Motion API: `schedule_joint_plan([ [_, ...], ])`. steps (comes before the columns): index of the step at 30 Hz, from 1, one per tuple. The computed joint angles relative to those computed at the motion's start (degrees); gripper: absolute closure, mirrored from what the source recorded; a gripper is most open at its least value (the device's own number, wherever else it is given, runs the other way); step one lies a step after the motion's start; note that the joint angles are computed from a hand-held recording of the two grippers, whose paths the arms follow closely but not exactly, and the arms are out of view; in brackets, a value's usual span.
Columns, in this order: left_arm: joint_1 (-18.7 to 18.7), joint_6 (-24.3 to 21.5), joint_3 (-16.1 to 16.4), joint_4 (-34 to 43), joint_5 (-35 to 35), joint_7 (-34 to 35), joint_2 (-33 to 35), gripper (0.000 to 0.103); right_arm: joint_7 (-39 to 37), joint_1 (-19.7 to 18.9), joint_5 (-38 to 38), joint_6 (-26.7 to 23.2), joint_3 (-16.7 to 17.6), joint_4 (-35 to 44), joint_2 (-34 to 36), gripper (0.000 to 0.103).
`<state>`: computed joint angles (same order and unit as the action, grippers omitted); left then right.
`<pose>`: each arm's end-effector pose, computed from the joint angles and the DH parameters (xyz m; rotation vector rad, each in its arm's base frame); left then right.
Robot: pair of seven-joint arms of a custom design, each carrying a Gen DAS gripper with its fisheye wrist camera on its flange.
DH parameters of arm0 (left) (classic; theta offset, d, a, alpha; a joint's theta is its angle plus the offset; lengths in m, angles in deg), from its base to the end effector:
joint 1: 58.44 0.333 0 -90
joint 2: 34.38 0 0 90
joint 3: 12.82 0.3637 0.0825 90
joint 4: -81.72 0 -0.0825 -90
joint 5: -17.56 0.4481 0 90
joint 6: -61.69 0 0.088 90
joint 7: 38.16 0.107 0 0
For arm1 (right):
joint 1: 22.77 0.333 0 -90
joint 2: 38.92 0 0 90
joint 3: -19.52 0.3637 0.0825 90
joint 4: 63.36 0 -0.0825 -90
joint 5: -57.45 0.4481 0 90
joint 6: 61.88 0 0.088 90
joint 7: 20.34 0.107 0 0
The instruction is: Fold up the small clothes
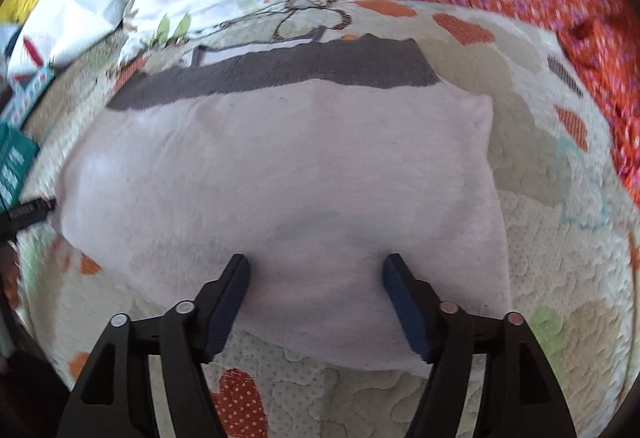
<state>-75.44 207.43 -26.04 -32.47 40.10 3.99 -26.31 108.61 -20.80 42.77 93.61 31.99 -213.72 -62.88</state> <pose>0.5862 -0.3409 0.4508 -2.0129 1.9404 -0.5447 0.4495 0.1263 0.4424 -1.6975 2.1117 -0.5435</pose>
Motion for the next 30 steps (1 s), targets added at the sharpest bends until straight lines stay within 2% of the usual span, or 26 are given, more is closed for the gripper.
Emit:
schedule_joint_plan([
  [2, -0.2, 0.8, 0.1, -0.8, 1.1, -0.9, -0.9, 0.033, 2.9, -2.5, -5.1, -1.3, 3.6, 1.0, 0.8, 0.019],
  [5, -0.8, 2.0, 0.3, -2.3, 5.9, -3.8, -2.8, 0.033, 9.0, -4.5, -12.2, -1.1, 6.2, 0.8, 0.8, 0.017],
  [8, -1.0, 2.7, 0.3, -3.0, 11.2, -6.5, -4.1, 0.033, 12.6, -4.7, -15.3, 1.9, 5.7, -0.5, 0.3, 0.014],
  [12, -1.1, 2.5, 0.0, -3.6, 18.3, -10.4, -5.4, 0.033, 15.3, -5.8, -17.7, 5.8, 6.3, -1.7, -0.1, 0.005],
  [13, -1.1, 2.5, -0.1, -3.6, 19.3, -10.9, -5.6, 0.033, 15.3, -5.8, -17.8, 5.7, 6.4, -1.7, 0.0, 0.001],
  [17, -0.7, 3.6, -0.4, -4.4, 22.1, -13.2, -6.8, 0.033, 15.4, -5.2, -17.5, 5.5, 6.2, -2.0, -0.1, 0.001],
  [23, 0.0, 4.7, -1.0, -5.9, 25.0, -16.9, -8.6, 0.033, 12.4, -2.5, -15.6, 1.1, 4.7, -0.6, 0.6, 0.001],
  [25, 0.3, 4.9, -1.1, -6.1, 26.4, -18.0, -9.0, 0.033, 11.3, -1.0, -13.8, -2.4, 3.9, 0.4, 0.3, 0.003],
  [26, 0.5, 4.9, -1.2, -6.2, 26.8, -18.4, -9.2, 0.033, 10.5, 0.0, -12.9, -4.8, 3.7, 1.0, -0.3, 0.008],
  [27, 0.6, 5.1, -1.2, -6.3, 26.9, -18.6, -9.3, 0.032, 10.2, 0.5, -13.3, -6.1, 4.0, 1.3, -1.4, 0.023],
  [28, 0.7, 5.2, -1.2, -6.5, 26.7, -18.6, -9.4, 0.032, 10.4, 0.7, -14.7, -7.0, 4.9, 1.4, -2.8, 0.031],
  [30, 1.1, 5.9, -1.1, -6.7, 24.8, -18.0, -9.5, 0.032, 10.9, 0.8, -17.5, -7.4, 6.6, 1.5, -4.9, 0.031],
])
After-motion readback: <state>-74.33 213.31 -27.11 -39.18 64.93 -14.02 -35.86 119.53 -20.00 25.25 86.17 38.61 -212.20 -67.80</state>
